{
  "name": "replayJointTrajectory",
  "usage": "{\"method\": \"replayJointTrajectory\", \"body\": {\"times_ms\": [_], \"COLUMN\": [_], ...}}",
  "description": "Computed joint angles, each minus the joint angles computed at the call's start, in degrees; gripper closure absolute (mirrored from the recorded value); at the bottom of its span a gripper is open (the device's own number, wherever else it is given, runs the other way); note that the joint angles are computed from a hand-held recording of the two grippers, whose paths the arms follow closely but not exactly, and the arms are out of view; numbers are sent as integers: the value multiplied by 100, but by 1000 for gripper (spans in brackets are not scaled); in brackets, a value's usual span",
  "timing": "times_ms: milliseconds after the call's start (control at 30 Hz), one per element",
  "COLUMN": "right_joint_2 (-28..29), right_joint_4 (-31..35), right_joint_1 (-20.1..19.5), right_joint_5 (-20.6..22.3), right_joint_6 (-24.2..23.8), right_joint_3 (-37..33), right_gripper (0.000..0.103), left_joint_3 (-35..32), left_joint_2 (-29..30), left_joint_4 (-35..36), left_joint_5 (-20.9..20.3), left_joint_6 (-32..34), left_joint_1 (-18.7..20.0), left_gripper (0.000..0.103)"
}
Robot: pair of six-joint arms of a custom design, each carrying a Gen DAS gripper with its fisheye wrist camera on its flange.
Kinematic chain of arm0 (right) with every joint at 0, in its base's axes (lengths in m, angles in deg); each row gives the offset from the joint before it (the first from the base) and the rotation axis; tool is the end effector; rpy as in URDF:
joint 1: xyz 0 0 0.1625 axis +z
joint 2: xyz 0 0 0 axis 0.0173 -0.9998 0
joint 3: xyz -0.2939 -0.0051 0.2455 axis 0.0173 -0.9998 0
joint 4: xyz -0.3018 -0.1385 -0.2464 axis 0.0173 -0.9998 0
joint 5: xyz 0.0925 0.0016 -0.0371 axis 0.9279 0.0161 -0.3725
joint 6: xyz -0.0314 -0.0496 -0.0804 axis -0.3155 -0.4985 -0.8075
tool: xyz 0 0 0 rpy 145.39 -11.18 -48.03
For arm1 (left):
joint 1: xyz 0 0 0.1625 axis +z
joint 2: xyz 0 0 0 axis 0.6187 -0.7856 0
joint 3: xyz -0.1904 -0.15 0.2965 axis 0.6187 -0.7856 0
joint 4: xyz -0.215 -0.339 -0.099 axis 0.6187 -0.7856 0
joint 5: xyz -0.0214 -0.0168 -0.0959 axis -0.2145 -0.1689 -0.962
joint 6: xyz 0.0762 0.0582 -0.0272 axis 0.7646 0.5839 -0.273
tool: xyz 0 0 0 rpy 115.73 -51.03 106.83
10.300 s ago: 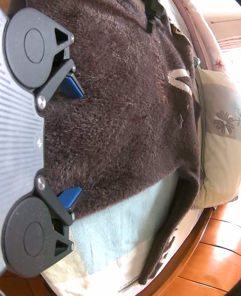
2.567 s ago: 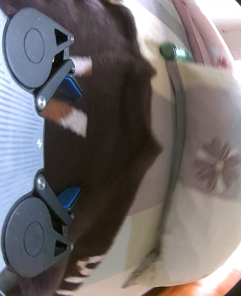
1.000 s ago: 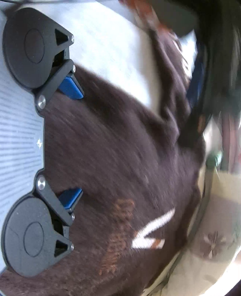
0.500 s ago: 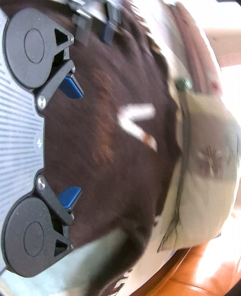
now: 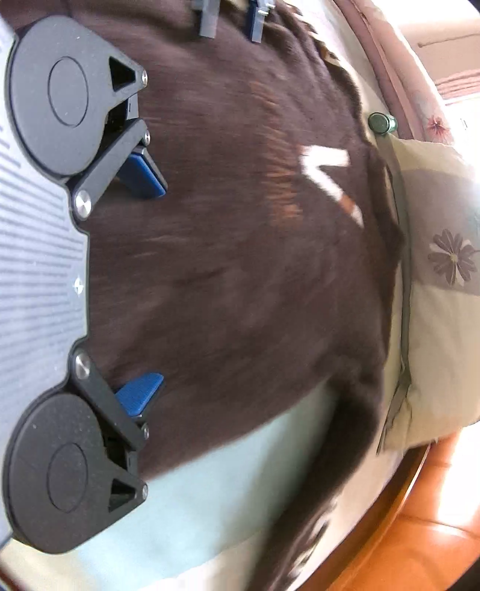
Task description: Fold clothes
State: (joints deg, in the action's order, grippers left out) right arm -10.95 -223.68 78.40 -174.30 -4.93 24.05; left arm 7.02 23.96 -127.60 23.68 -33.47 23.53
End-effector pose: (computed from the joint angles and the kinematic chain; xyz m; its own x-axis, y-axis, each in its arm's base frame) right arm -0.0218 -0.6219 0.1740 -0.7415 0.0311 0.6702 -0.4105 0.7691 -0.4898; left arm -0.1975 -0.7366 0.0095 -0.6656 0.5598 -0.4935 0.7188 0.6588 -0.2222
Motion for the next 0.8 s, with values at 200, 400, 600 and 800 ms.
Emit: {"method": "replayJointTrajectory", "body": {"times_ms": [200, 400, 600, 800], "right_joint_2": [159, 156, -49, -83], "right_joint_4": [-897, -1116, -1265, -1816], "right_joint_1": [6, -68, -287, -600], "right_joint_5": [-87, 127, 729, 1522], "right_joint_6": [132, 64, -182, -521], "right_joint_3": [280, 382, 687, 1010], "right_gripper": [0, 0, 0, 0], "left_joint_3": [365, 957, 1907, 2474], "left_joint_2": [-96, 90, -270, -769], "left_joint_4": [-333, -1194, -1626, -1005], "left_joint_5": [-249, 203, 982, 1268], "left_joint_6": [287, 409, -575, -1084], "left_joint_1": [-271, -437, -808, -1077], "left_gripper": [1, 1, 1, 1]}}
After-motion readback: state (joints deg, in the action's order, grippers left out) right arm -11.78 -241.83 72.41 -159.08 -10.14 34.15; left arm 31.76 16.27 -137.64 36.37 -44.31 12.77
